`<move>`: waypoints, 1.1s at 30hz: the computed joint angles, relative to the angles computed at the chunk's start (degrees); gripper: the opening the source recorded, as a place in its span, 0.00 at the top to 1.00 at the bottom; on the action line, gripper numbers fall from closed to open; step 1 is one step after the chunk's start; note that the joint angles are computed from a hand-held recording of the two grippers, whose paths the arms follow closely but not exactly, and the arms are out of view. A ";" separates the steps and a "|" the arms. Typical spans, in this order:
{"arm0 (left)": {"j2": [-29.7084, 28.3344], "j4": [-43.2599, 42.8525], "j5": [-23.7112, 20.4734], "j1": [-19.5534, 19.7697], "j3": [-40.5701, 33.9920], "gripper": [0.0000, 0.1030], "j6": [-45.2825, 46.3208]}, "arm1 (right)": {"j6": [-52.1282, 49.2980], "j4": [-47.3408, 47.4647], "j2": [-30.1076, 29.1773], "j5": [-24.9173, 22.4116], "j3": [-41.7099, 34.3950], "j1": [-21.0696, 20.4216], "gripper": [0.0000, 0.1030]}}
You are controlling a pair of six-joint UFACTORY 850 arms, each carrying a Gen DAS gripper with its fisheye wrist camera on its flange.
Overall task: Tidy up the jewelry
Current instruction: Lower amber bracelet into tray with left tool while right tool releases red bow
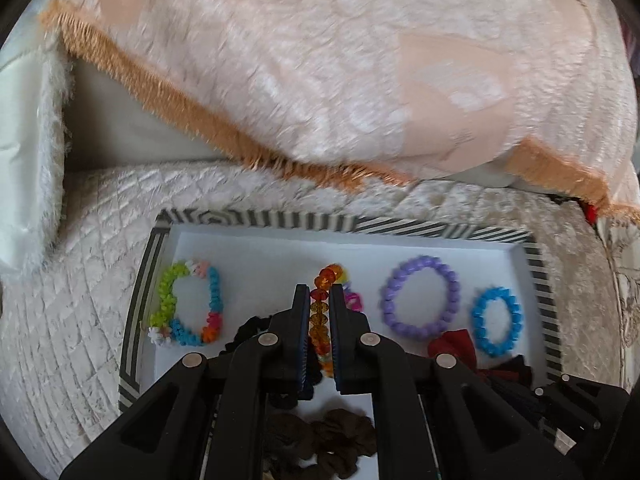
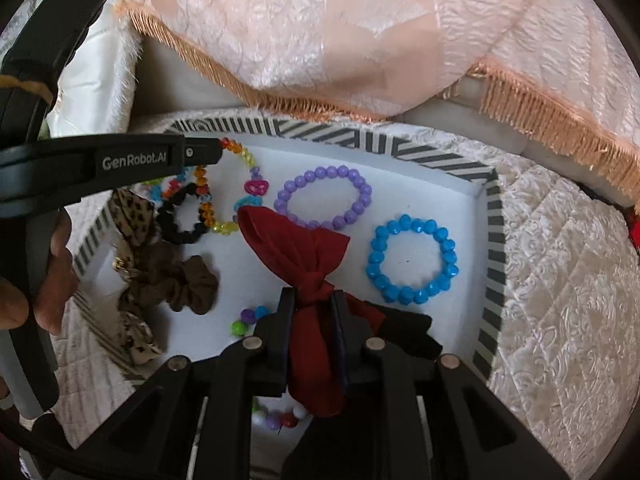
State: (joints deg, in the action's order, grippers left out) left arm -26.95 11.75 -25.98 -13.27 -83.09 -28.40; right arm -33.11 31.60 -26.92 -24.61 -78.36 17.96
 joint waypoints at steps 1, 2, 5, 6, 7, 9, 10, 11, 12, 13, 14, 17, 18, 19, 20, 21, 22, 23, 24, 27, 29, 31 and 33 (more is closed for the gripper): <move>0.00 -0.18 0.03 0.15 0.24 1.00 0.04 | 0.32 -0.36 -0.41 -0.16 -0.30 0.17 0.83; 0.06 -0.19 0.19 0.25 0.63 1.00 0.00 | 0.46 -0.48 -0.84 -0.36 -0.64 0.29 0.83; 0.40 -0.47 0.55 0.50 1.72 1.00 -0.31 | 1.90 -1.63 -1.47 -0.18 -1.06 0.58 0.83; 0.50 -0.81 0.62 0.60 2.01 1.00 -0.32 | 1.83 -1.29 -1.54 -0.28 -1.11 0.51 0.83; 0.55 -1.20 0.58 0.69 2.21 1.00 -0.29 | 1.56 -0.55 -1.69 -0.41 -1.21 0.45 0.83; 0.88 -1.71 0.86 0.92 2.72 1.00 -0.38 | -0.74 2.46 -1.87 -0.70 -1.29 0.19 0.83; 1.11 -1.55 1.04 0.99 3.05 1.00 -0.74 | -1.94 3.96 -1.93 -0.81 -1.28 0.06 0.79; 1.25 -1.35 1.03 1.00 3.22 1.00 -1.03 | -2.65 4.85 -2.09 -1.00 -1.42 0.05 0.76; 1.40 -1.27 0.92 1.06 3.36 1.00 -1.24 | -3.54 5.77 -2.24 -1.39 -1.61 0.01 0.70; 1.57 -1.50 0.81 1.16 3.54 1.00 -1.29 | -5.63 7.72 -2.19 -1.60 -1.46 -0.19 0.65; 1.87 -2.21 0.90 1.31 3.88 0.94 -1.04 | -6.37 8.31 -2.00 -1.50 -1.24 -0.24 0.62; 3.13 -3.49 2.05 1.56 5.32 0.83 -0.45 | -8.14 10.76 -1.38 -1.91 -0.65 -0.54 0.58; 3.65 -3.00 2.37 1.50 5.90 0.83 -0.98 | -10.07 13.23 -0.73 -2.14 0.07 -0.86 0.57; 4.04 -2.14 2.52 1.37 6.31 0.83 -1.88 | -11.10 14.64 -0.11 -2.10 0.71 -1.04 0.56; 4.59 -0.69 2.70 1.20 6.88 0.83 -3.33 | -12.16 16.12 0.52 -1.82 1.37 -1.25 0.55; 5.18 0.68 2.91 1.04 7.52 0.83 -4.63 | -13.36 17.68 1.19 -1.52 2.08 -1.48 0.54; 5.90 2.22 3.28 0.85 8.31 0.83 -6.12 | -14.64 19.23 2.00 -1.28 2.89 -1.78 0.53; 6.53 3.50 3.68 0.70 9.02 0.83 -7.41 | -15.40 20.30 2.82 -0.91 3.72 -1.94 0.53; 7.41 5.22 4.13 0.46 10.00 0.83 -9.28 | -16.22 21.63 3.87 -0.10 4.79 -2.08 0.51; 9.78 10.65 4.51 -0.41 12.62 0.83 -14.81 | -19.31 25.35 6.80 2.92 8.14 -2.11 0.48; 11.47 16.96 4.84 -1.29 14.57 0.83 -20.95 | -20.34 27.05 9.01 5.23 10.65 -2.13 0.47; 13.82 21.67 5.34 -2.29 17.12 0.83 -25.79 | -20.61 28.14 10.68 6.90 12.51 -2.12 0.46; 15.65 23.60 6.03 -2.82 19.02 0.83 -28.07 | -20.04 28.51 12.27 8.95 14.28 -1.86 0.46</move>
State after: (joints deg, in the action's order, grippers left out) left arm -11.29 35.36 -19.96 -16.09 -64.07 -56.47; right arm -53.14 60.11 -14.64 -15.67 -64.08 16.10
